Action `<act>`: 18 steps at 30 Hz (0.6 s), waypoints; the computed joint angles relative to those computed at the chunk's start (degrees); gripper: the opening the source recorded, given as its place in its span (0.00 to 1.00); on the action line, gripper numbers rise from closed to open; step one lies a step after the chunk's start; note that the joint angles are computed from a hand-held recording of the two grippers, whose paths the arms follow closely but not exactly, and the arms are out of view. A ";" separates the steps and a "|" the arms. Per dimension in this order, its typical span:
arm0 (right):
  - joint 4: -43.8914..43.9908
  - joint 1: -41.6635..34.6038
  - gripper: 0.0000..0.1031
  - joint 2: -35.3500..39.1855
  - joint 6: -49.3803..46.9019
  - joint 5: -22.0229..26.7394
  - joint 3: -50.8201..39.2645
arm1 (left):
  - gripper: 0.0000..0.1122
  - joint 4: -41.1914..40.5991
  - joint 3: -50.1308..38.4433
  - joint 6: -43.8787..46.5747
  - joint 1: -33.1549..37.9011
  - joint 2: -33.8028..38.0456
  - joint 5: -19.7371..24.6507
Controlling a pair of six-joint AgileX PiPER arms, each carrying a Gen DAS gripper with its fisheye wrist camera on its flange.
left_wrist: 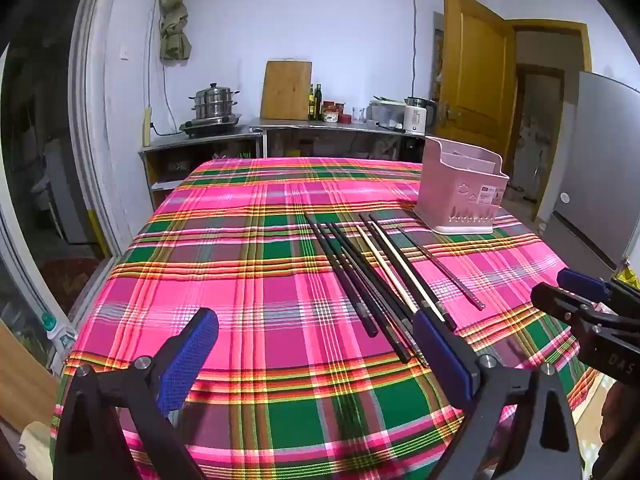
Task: Organize utensils
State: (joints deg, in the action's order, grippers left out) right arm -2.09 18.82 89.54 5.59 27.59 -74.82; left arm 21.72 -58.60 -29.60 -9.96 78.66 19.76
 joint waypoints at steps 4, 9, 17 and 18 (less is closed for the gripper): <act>-0.10 0.01 0.58 -0.04 0.05 0.07 0.02 | 0.88 -0.40 0.82 0.51 0.31 -0.61 -0.59; -0.22 -0.01 0.58 -0.20 0.16 0.45 -0.26 | 0.88 -3.43 0.08 4.03 1.21 0.46 -0.14; 1.13 -0.69 0.58 0.10 -1.06 0.47 -0.65 | 0.88 2.08 -0.88 -2.20 -1.05 1.22 1.40; 1.18 -0.70 0.58 0.21 -1.12 0.51 -0.77 | 0.88 1.53 -0.79 -1.73 -0.91 0.92 1.50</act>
State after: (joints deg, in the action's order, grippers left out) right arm -0.90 18.12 89.75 4.47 28.09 -75.59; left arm 23.24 -59.39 -31.33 -10.87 79.58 21.26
